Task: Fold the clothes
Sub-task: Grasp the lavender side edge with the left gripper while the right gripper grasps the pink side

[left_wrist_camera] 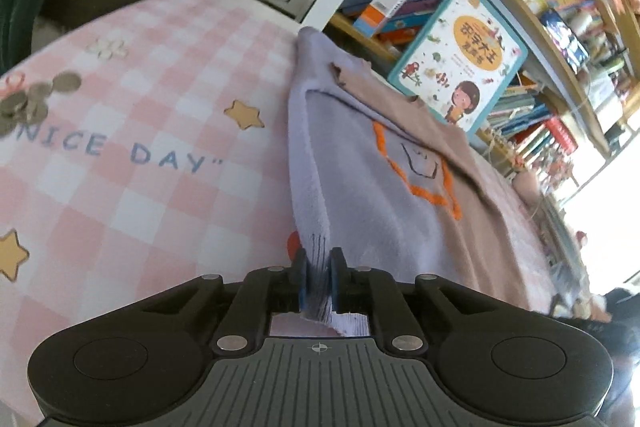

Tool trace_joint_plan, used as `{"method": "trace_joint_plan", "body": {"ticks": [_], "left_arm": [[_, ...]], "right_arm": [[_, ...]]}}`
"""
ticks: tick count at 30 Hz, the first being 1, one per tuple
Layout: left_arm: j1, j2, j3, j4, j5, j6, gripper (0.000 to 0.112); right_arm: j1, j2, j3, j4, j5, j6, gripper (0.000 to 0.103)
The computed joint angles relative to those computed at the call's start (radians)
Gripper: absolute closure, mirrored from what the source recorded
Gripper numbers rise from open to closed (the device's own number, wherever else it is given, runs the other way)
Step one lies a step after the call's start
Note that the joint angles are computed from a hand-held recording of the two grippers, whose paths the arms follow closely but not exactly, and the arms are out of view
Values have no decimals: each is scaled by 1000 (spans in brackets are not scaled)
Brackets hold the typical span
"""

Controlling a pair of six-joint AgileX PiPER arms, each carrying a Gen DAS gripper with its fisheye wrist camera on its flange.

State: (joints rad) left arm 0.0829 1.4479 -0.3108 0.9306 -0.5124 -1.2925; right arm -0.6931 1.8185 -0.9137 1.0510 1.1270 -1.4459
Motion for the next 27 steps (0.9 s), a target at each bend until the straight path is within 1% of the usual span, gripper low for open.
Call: {"method": "trace_joint_plan", "body": {"ticks": [2, 4, 6, 7, 9, 11, 14, 16, 19, 21, 23, 25, 27], "left_arm": [[19, 20, -1, 13, -25, -9, 101], [18, 33, -8, 3, -23, 2, 96], [20, 42, -16, -1, -21, 9, 96], [24, 46, -20, 4, -21, 8, 96], [27, 47, -30, 11, -8, 11, 95], [38, 54, -37, 26, -12, 11, 95], [80, 73, -34, 63, -57, 9, 95], [103, 86, -30, 76, -88, 11, 95], [145, 111, -20, 91, -146, 17, 95], [155, 125, -21, 92, -167, 23, 95], [165, 134, -18, 91, -185, 40, 96], [175, 142, -10, 79, -200, 63, 105], [185, 154, 3, 58, -221, 93, 107]], "right_arm": [[8, 13, -9, -6, 8, 19, 89], [12, 21, -13, 1, 29, 27, 77], [22, 21, -13, 4, 44, 37, 72], [30, 22, -14, -1, 52, 42, 72], [46, 26, -15, -12, 71, 52, 72], [60, 26, -14, -18, 81, 57, 72], [64, 25, -17, -14, 76, 75, 74], [57, 31, -23, -9, 70, 87, 78], [49, 43, -30, -2, 75, 96, 78], [48, 45, -30, 0, 75, 92, 78], [53, 37, -26, -3, 65, 91, 81], [57, 22, -15, -11, 45, 84, 88], [52, 10, -2, -18, 36, 74, 91]]}}
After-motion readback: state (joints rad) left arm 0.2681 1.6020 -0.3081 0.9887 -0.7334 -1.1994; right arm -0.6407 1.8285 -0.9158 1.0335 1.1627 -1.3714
